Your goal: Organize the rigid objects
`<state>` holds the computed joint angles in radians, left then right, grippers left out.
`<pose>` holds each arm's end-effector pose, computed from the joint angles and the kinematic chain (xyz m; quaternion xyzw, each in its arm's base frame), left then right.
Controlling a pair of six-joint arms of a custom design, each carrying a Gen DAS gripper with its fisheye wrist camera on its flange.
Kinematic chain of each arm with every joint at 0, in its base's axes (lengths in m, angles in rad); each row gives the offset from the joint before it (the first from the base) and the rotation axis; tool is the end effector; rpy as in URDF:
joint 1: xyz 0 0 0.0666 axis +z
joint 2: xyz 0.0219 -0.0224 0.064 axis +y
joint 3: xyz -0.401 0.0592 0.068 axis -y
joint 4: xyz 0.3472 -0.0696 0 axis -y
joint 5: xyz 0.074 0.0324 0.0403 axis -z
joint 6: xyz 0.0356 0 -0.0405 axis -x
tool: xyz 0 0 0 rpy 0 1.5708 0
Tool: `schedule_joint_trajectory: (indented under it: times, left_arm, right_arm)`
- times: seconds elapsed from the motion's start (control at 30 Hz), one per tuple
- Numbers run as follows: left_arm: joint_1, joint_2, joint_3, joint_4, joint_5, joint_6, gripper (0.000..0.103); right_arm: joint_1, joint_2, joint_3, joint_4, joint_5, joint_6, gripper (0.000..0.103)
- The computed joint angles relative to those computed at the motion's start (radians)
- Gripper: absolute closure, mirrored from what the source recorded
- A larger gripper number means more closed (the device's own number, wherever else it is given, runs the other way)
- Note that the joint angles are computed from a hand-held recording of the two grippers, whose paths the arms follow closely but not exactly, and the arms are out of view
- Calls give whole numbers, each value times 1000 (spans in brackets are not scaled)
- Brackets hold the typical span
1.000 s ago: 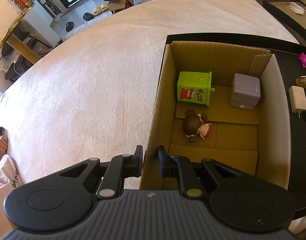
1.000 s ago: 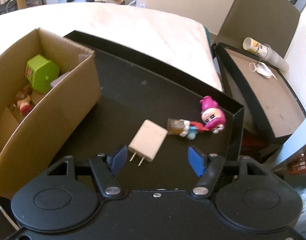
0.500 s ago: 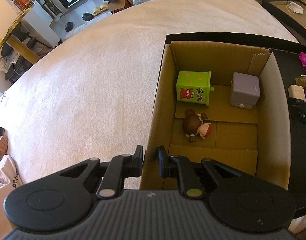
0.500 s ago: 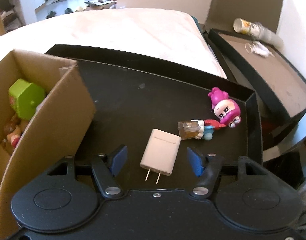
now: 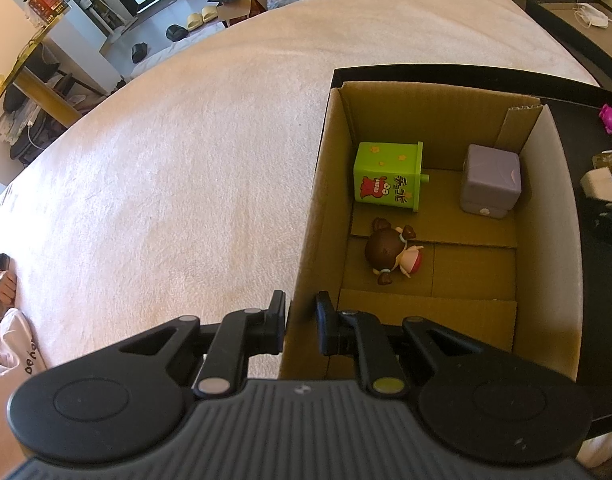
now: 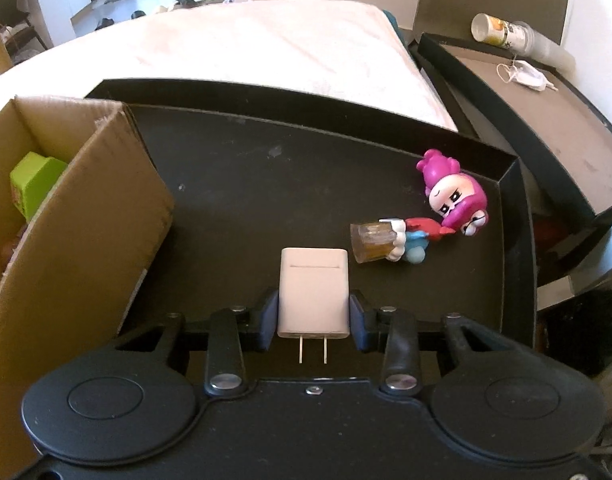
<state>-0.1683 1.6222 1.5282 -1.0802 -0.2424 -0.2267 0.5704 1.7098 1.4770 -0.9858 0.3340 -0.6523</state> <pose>0.4922 -0.0754 0.3948 0.1676 0.9590 0.1242 0.1920 0.4438 0.2704 0.3371 0.0688 0.9688 -0.0349 0.2354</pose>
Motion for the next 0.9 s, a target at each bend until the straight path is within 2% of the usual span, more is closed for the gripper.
schedule_joint_trajectory:
  times: [0.1,0.23,0.3,0.5,0.6,0.9]
  left_arm:
    - [1,0,0,0,0,-1,89]
    - [1,-1,-1,-1,0,-1,89]
    - [0,-1,-1,1,-1,-1,89]
    - [1,-3,-3,3,-1,0,89]
    - [3,-3,-3,0,6,-2,89]
    - [12,-6,-1,-10,37,-6,91]
  right_arm:
    - [4,-11,3,3,21,8,67]
    - [-1,-39,-6,26,-2,-4,67]
    - [3,-47,-4,26,12,-1,67]
    - [19,-68,4,35,48,24,67]
    - [19,-81,6,50,30,30,67]
    - [40,-85,39,53,83,82,67]
